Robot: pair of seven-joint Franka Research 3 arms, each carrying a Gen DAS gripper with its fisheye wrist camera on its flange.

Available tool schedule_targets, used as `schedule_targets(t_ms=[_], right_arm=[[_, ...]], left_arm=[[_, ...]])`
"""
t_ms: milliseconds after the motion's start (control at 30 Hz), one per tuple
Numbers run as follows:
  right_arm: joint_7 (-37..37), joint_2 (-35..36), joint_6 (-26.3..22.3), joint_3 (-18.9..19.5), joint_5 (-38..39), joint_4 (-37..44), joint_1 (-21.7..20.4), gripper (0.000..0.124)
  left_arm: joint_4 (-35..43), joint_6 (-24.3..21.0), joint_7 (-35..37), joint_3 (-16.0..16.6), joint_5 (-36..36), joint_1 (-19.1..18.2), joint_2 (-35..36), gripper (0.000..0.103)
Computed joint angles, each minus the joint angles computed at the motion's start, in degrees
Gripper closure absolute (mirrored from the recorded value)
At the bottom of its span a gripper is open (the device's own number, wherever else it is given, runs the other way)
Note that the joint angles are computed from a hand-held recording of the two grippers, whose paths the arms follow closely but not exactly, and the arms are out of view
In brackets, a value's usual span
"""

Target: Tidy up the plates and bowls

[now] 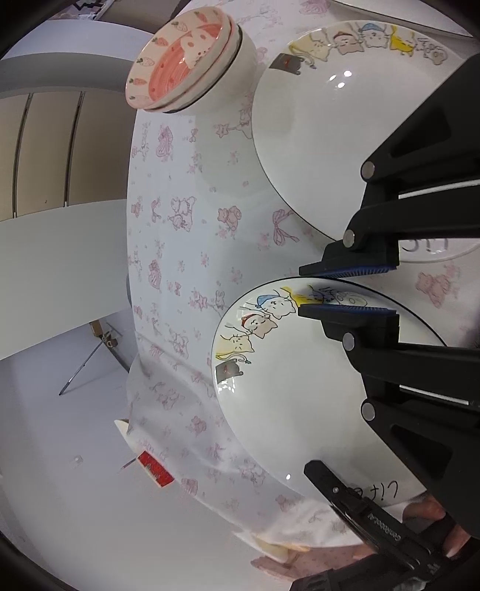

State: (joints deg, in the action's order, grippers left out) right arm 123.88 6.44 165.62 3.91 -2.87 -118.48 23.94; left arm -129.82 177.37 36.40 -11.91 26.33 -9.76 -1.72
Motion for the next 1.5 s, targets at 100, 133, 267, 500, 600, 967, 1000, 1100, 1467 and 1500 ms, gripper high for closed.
schedule_targets(t_ms=[100,133,267,500,600,967,1000,1100,1467,1500], right_arm=[[1.08,-1.5,0.51,-0.1,-1.03,-0.88,0.22,0.111],[2.39,-2.05,0.32,-0.29,-2.71,-1.13,0.41,0.111],[8.26,-4.59,-0.37,-0.22,-10.11,-2.55,0.07,0.111],[15.35,-12.2,1.07,3.48,-13.85,-9.16,-4.74,0.111],[18.68,-16.56,0.93,5.7,-15.74,-12.55,-7.9,0.109],[19.48,-28.08,-0.94,9.91,-12.18,-23.44,-15.76,0.109],[18.95,-28.55,-0.6,9.89,-11.15,-24.36,-16.03,0.109],[17.3,-29.71,-0.08,10.06,-8.38,-26.51,-16.72,0.109],[13.83,-27.73,0.36,9.96,-2.38,-28.6,-17.01,0.109],[14.0,-27.61,0.18,10.31,-2.46,-28.63,-17.41,0.109]], left_arm=[[-0.38,0.35,1.53,-0.02,-2.19,-0.16,-0.85,0.08],[0.12,-0.33,-0.76,-0.63,0.91,0.49,-1.08,0.08],[0.06,-0.49,1.11,-0.52,-0.7,-0.53,-2.21,0.08],[2.52,-4.27,-4.11,-4.08,8.95,0.31,-4.42,0.08],[2.94,-4.29,3.3,-2.47,1.01,-3.54,-3.85,0.08],[7.57,-7.43,14.68,-4.28,-11.22,-9.59,0.67,0.08],[7.94,-7.88,15.42,-4.41,-11.97,-9.9,1.11,0.08],[9.18,-9.3,15.15,-4.64,-11.59,-10.53,2.79,0.08],[11.53,-12.43,15.51,-4.67,-9.84,-11.29,6.66,0.08],[11.73,-12.64,16.74,-4.95,-11.06,-11.14,7.06,0.081]])
